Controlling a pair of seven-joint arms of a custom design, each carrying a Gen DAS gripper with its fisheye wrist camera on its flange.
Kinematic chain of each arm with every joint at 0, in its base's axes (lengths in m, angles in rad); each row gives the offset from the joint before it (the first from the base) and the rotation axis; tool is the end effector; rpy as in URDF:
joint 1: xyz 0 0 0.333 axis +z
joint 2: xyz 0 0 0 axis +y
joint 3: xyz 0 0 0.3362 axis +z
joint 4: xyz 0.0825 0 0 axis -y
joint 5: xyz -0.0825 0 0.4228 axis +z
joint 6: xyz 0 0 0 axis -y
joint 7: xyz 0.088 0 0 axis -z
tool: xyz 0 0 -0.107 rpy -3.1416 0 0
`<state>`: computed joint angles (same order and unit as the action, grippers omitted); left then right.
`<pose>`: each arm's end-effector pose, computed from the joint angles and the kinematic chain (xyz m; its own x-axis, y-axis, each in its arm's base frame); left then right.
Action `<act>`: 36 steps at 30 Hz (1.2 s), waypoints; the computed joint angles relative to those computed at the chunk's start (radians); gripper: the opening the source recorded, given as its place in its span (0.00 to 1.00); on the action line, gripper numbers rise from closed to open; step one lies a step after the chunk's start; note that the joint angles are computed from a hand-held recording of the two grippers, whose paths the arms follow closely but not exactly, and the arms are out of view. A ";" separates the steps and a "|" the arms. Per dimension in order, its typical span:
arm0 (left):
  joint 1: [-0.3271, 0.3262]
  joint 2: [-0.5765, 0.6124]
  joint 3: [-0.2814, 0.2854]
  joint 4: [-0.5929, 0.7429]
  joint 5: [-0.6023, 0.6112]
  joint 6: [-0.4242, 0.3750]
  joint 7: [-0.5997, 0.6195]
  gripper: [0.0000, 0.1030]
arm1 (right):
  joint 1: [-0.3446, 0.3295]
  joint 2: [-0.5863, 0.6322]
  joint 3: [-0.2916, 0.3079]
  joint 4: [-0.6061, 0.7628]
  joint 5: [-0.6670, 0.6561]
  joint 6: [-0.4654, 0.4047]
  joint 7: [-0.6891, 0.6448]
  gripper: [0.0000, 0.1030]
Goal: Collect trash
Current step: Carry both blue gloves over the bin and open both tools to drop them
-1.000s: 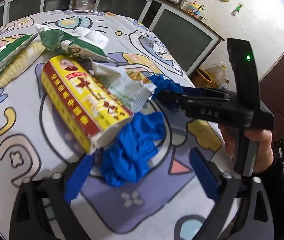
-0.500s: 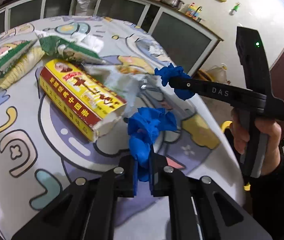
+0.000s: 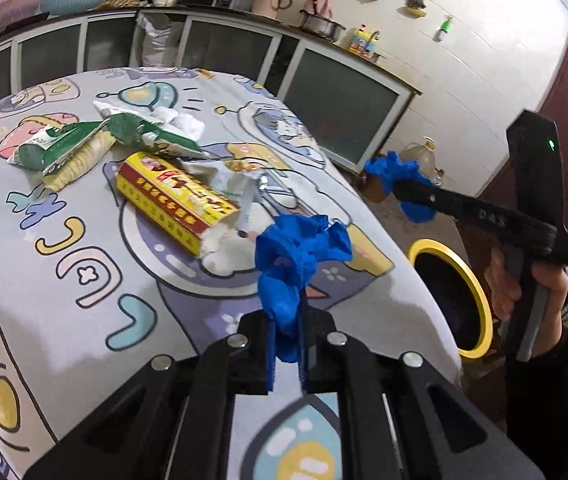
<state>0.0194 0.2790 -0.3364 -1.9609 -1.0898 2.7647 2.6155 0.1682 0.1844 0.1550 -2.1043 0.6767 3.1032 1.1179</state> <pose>0.6513 -0.1613 0.3759 -0.4741 -0.8136 0.3366 -0.7326 0.1525 -0.6633 0.6259 0.1502 0.4089 0.1792 -0.9620 -0.2062 -0.7078 0.0196 -0.7062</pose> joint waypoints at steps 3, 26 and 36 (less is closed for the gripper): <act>0.000 -0.029 -0.010 -0.025 -0.034 -0.023 0.047 0.07 | -0.019 -0.072 0.032 -0.087 0.094 0.042 -0.052 0.17; -0.177 0.088 -0.088 0.152 0.093 -0.080 0.102 0.07 | -0.220 -0.491 0.101 -0.657 0.154 0.247 0.227 0.17; -0.233 0.225 -0.149 0.280 0.346 -0.053 -0.072 0.07 | -0.153 -0.464 -0.050 -0.722 0.001 0.296 0.385 0.17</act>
